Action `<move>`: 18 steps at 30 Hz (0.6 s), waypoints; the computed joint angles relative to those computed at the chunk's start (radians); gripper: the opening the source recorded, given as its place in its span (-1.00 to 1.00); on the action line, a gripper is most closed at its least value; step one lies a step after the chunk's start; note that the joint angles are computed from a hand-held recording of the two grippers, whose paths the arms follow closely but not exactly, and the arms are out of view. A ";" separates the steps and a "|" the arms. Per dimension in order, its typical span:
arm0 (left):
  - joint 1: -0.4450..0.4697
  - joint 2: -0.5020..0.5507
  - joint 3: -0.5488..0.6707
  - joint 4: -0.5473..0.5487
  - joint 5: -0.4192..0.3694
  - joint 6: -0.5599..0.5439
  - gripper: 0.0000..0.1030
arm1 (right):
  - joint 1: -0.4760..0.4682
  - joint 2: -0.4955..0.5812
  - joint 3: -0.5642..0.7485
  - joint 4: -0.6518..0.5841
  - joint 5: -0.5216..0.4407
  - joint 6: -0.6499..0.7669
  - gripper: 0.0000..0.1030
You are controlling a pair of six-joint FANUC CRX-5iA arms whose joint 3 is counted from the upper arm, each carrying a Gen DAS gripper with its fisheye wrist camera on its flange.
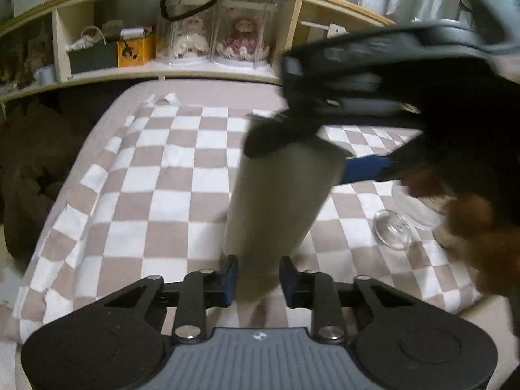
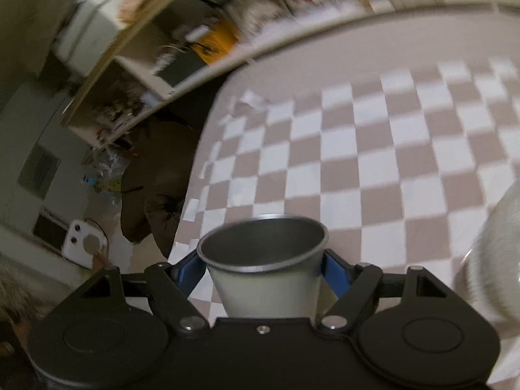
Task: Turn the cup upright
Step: 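Close the right gripper on the tumbler while the left gripper opens and releases it, then turn the tumbler rim-up with the right gripper, set it on the cloth, open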
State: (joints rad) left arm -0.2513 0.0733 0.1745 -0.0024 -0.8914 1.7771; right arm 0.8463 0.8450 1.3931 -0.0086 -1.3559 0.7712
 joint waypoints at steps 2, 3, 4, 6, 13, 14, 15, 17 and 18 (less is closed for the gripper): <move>-0.002 0.007 -0.002 -0.007 0.021 -0.004 -0.47 | 0.013 -0.084 -0.148 0.040 0.078 0.055 0.49; -0.001 0.011 -0.005 -0.002 0.032 -0.018 -0.47 | 0.019 -0.125 -0.219 0.060 0.115 0.073 0.49; -0.001 0.017 -0.006 0.003 0.039 -0.032 -0.46 | 0.022 -0.155 -0.272 0.073 0.145 0.083 0.49; -0.009 0.029 -0.002 0.002 0.050 -0.055 -0.46 | 0.030 -0.211 -0.370 0.106 0.204 0.099 0.48; -0.023 0.053 -0.009 0.038 0.086 -0.118 -0.46 | 0.072 -0.318 -0.579 0.254 0.311 0.168 0.44; -0.024 0.056 -0.008 0.040 0.085 -0.119 -0.46 | 0.076 -0.323 -0.593 0.266 0.316 0.184 0.43; -0.025 0.059 -0.006 0.039 0.083 -0.115 -0.46 | 0.079 -0.327 -0.603 0.272 0.319 0.195 0.43; -0.021 0.063 -0.010 0.052 0.085 -0.127 -0.46 | 0.082 -0.331 -0.614 0.273 0.315 0.216 0.40; -0.020 0.067 -0.006 0.052 0.079 -0.125 -0.46 | 0.084 -0.328 -0.616 0.281 0.309 0.219 0.39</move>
State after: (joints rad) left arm -0.2718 0.1398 0.1685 0.0493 -0.8124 1.6518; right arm 0.9298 0.5171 0.7773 0.2724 -1.0465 0.9903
